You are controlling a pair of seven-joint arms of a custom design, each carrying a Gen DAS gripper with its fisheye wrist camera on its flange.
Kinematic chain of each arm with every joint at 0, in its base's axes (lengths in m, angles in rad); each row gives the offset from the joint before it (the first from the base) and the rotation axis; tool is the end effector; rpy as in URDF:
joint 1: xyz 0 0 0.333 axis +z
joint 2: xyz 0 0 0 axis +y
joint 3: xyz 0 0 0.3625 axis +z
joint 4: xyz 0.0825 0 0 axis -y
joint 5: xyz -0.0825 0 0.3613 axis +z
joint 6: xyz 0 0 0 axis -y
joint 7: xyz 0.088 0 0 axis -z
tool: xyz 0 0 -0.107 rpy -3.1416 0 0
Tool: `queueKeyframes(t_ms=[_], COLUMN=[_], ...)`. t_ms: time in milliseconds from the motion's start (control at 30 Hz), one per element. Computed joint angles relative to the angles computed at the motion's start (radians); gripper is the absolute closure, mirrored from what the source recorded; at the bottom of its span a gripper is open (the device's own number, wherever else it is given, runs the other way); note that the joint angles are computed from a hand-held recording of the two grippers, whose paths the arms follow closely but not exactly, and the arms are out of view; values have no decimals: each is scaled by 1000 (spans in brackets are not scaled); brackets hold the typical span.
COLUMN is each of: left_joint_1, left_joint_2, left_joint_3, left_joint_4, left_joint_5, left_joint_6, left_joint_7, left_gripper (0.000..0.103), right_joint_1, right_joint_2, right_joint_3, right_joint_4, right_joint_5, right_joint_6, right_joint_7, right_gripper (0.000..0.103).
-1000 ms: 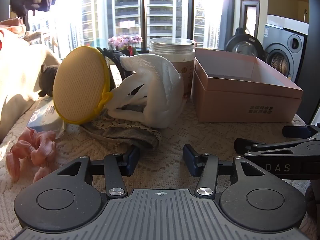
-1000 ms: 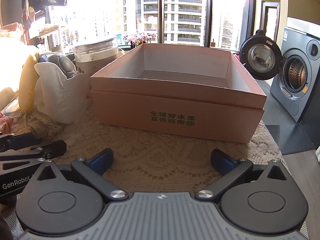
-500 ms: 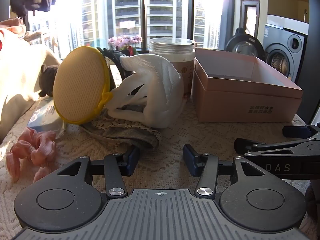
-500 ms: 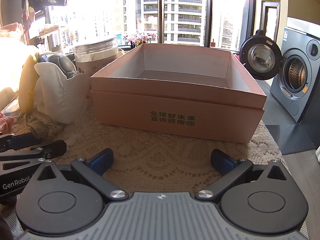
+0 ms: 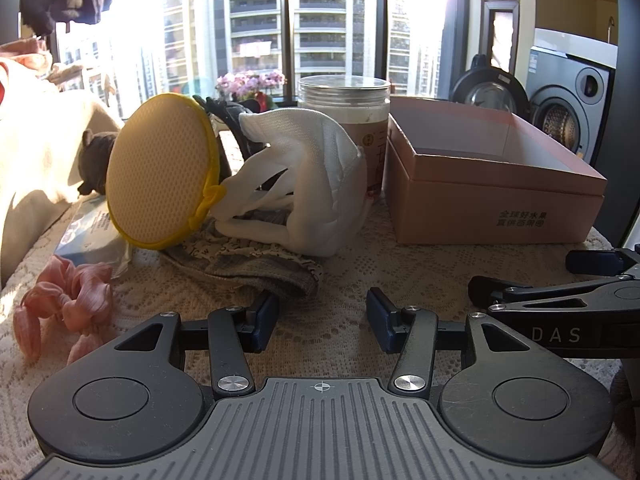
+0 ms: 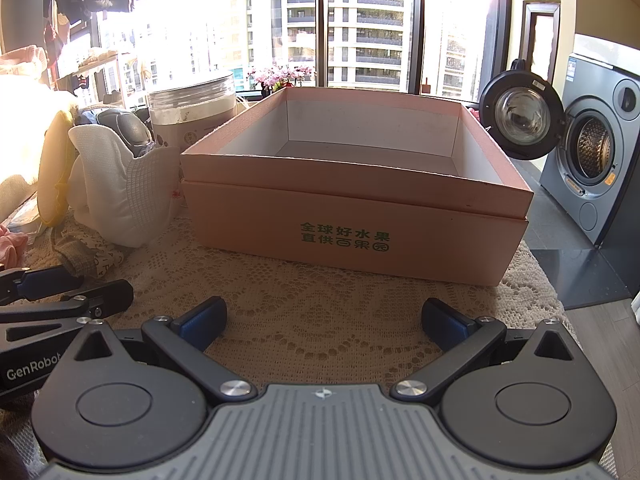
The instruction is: Organize soft objects
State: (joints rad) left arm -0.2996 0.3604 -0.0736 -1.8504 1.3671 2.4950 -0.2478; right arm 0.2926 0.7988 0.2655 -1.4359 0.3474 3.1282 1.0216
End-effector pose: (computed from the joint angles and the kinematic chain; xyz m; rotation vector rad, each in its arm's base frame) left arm 0.6104 -0.2396 0.4125 -1.9004 1.2479 -0.6207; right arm 0.7158 0.3300 0.3742 -1.9946 1.0635 -0.4922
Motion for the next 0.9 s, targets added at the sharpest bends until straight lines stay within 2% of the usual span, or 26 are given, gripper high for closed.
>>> queueKeyframes(t_ms=[333,467,533,600,633,667,700,767,833,900], left_joint_1=[-1,13,37,68,85,95,111,134,149,160], left_joint_2=[2,4,-4,-18,-29,-39,-47,-67,-100,-142], left_joint_3=[0,-2,-3,-4,0,4,1,-2,24,68], left_joint_4=[3,8,1,-15,-30,-42,-53,-78,-126,-175], left_joint_5=[-4,-31,-64,-110,-132,-154,-195,-268,-244,-129], left_joint_6=[0,24,77,151,196,223,244,271,360,460], left_joint_7=[7,45,105,174,188,199,245,359,364,283], left_gripper=[49,49,49,51,53,61,71,81,81,78], right_joint_1=[0,-1,2,37,69,95,107,118,123,117], right_joint_2=[1,1,-2,0,-3,-1,1,7,16,27], right_joint_3=[0,0,-7,-65,-121,-164,-184,-203,-209,-199], right_joint_4=[1,1,5,58,90,122,143,174,205,236], right_joint_5=[-3,-3,-4,-16,-29,-47,-64,-89,-112,-128], right_joint_6=[0,-2,-19,-122,-197,-257,-298,-349,-389,-424], right_joint_7=[2,3,7,42,85,124,146,177,196,189], right_gripper=[0,0,0,0,0,0,0,0,0,0])
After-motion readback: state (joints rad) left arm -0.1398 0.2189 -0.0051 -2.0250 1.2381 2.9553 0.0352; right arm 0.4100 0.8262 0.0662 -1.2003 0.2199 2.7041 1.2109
